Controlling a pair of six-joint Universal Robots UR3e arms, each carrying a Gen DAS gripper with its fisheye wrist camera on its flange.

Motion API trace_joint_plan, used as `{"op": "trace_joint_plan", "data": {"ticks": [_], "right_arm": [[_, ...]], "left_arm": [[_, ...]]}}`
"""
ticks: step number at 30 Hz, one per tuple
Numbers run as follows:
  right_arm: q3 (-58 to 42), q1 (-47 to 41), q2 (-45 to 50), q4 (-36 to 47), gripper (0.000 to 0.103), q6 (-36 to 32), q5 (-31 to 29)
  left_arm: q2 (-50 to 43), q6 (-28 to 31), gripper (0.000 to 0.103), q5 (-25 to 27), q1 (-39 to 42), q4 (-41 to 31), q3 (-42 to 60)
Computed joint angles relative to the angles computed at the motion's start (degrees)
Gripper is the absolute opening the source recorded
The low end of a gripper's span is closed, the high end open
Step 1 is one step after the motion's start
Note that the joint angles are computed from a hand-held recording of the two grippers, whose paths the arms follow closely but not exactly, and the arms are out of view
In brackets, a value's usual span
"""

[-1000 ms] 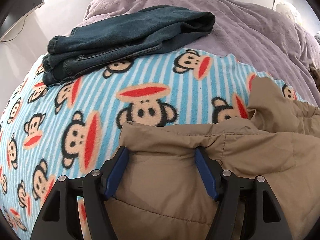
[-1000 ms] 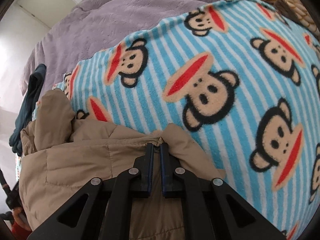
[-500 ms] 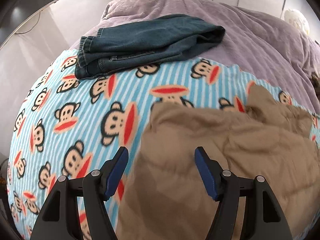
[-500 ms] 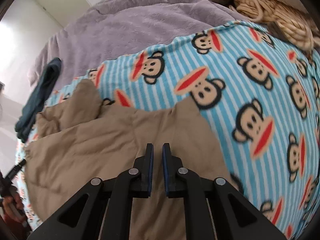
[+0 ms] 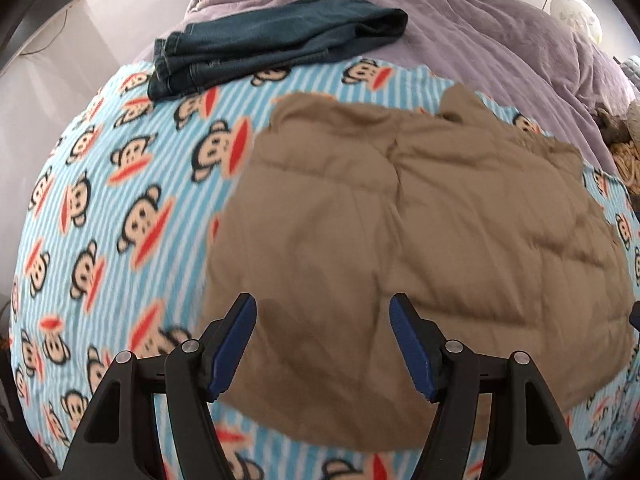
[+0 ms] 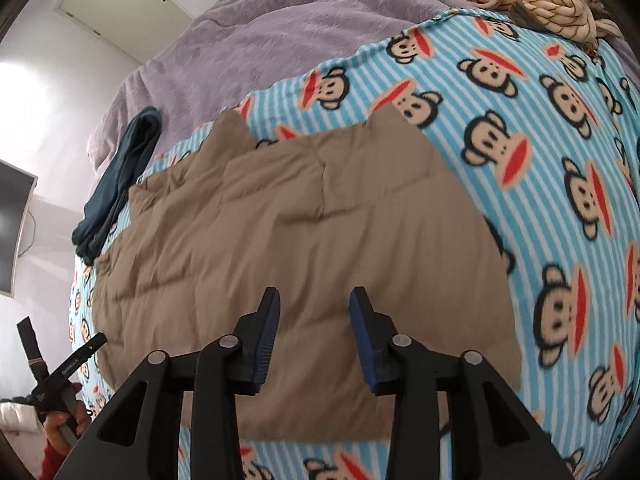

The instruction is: Fold large clothes

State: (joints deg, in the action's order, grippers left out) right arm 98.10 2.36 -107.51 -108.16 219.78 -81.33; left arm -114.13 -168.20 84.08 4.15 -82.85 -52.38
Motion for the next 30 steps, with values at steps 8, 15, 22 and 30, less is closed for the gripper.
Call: {"op": "trace_joint_plan", "data": {"ticks": [8,15,22,30], "right_arm": [[1.26,5.87,-4.66,3.02,0.053,6.63,-1.05],[7.03,9.16,-9.77,2.52,0.065,14.04,-0.08],[12.07,13.32,-12.15,-2.07,0.082,20.33,0.94],[15.73,16.34,-11.85,-8.64,0.103,25.21,0.94]], "left_arm": [[10.24,1.36,0.1,-0.76,0.29,3.05,-12.97],[13.06,1.7,0.1,-1.52,0.49,1.22,-16.94],[17.02,2.88,0.1,-3.16,1.76,-0.13,-22.22],[21.36,4.85,0.1,-5.8,5.03,-1.06,-28.79]]}}
